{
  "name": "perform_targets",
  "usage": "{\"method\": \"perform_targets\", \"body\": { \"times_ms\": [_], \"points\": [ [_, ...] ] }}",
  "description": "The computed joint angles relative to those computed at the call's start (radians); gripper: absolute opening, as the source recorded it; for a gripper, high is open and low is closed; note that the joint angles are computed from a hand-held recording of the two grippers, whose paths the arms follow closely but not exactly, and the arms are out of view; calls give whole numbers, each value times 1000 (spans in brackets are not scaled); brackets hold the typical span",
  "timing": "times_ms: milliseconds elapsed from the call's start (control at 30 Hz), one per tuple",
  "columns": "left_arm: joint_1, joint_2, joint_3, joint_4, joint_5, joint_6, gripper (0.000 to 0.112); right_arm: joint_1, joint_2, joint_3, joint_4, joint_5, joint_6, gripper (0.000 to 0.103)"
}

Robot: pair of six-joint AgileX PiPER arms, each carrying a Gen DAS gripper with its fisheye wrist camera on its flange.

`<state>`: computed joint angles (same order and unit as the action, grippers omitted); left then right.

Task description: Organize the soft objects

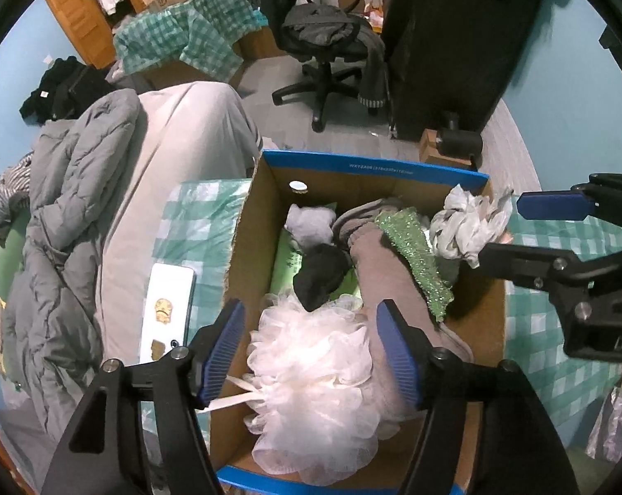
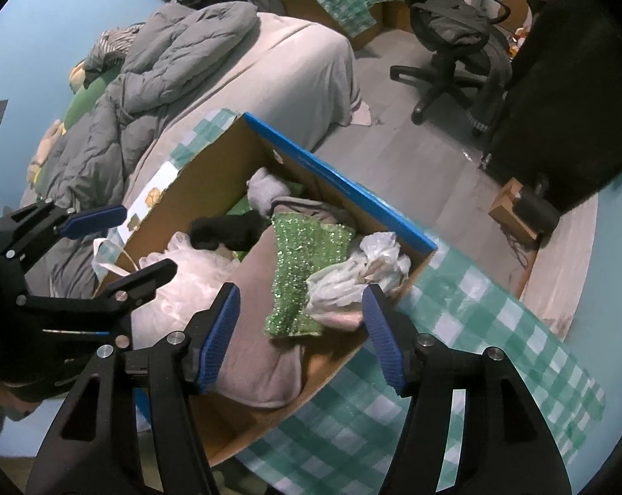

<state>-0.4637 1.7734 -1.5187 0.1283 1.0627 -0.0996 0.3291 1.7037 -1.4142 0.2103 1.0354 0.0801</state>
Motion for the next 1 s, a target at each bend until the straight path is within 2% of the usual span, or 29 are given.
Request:
{"method": "perform_targets", "body": {
  "times_ms": [167,267,567,633,667,1000],
  "points": [
    [-9,-41,5,-2,19,-14,73,0,-50,4,-25,19,29,63],
    [-19,-70,6,3,33,-25,80,9,-84,2,-49,33,52,63],
    [-48,-141,0,15,87,-58,82,19,-182,2,-94,68,96,63],
    [-59,-157,-4,21,100,-77,91,15,-200,0,-97,79,102,63],
    [-65,-167,-5,24,106,-88,92,12,-213,3,-96,83,103,63],
    [-109,-228,-18,16,149,-182,93,-20,-337,56,-115,108,134,64]
  ]
}}
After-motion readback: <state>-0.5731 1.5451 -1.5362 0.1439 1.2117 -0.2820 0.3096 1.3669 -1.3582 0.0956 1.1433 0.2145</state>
